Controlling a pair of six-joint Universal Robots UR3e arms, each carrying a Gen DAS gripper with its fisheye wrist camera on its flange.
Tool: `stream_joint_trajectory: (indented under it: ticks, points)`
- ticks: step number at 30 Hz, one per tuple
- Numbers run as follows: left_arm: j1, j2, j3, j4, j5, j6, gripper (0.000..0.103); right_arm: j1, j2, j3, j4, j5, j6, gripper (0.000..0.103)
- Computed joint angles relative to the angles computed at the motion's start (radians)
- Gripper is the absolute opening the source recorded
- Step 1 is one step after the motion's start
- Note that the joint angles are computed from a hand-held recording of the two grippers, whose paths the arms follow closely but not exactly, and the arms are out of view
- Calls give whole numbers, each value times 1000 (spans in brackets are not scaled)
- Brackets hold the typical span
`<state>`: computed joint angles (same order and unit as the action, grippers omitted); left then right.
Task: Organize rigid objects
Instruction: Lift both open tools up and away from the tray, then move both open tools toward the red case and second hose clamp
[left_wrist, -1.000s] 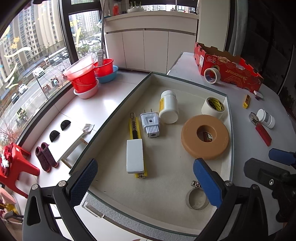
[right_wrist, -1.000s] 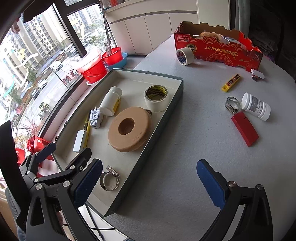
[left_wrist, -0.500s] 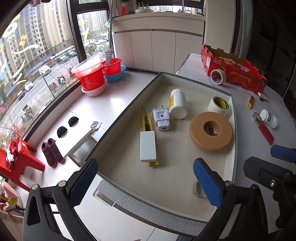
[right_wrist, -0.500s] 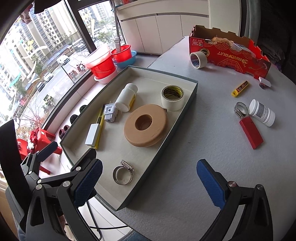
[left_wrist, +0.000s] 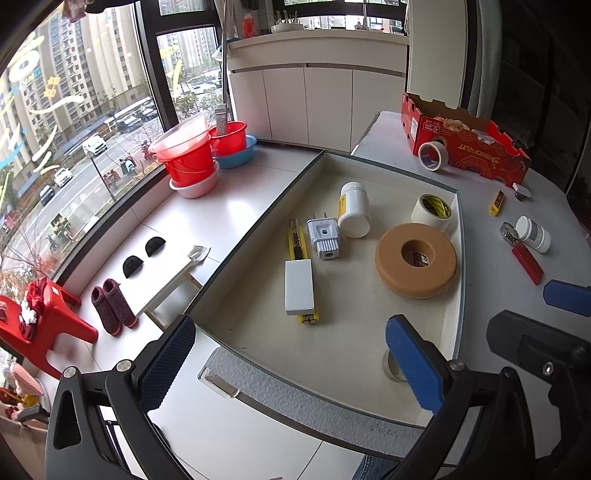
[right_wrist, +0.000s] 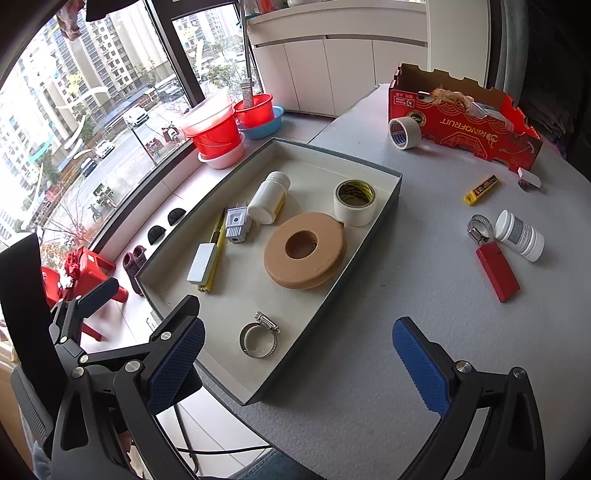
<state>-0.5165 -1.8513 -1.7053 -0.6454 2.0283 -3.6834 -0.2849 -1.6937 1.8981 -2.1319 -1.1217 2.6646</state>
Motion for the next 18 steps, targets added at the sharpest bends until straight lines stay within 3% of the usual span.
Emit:
stream_joint_trajectory:
  ticks: [10, 18]
  points:
    - [-76, -45, 126, -84, 34, 7, 103, -123, -94, 54, 77, 75, -80, 102]
    - [-153, -181, 365, -183, -38, 28, 103, -460, -215, 135, 245, 153, -253, 102]
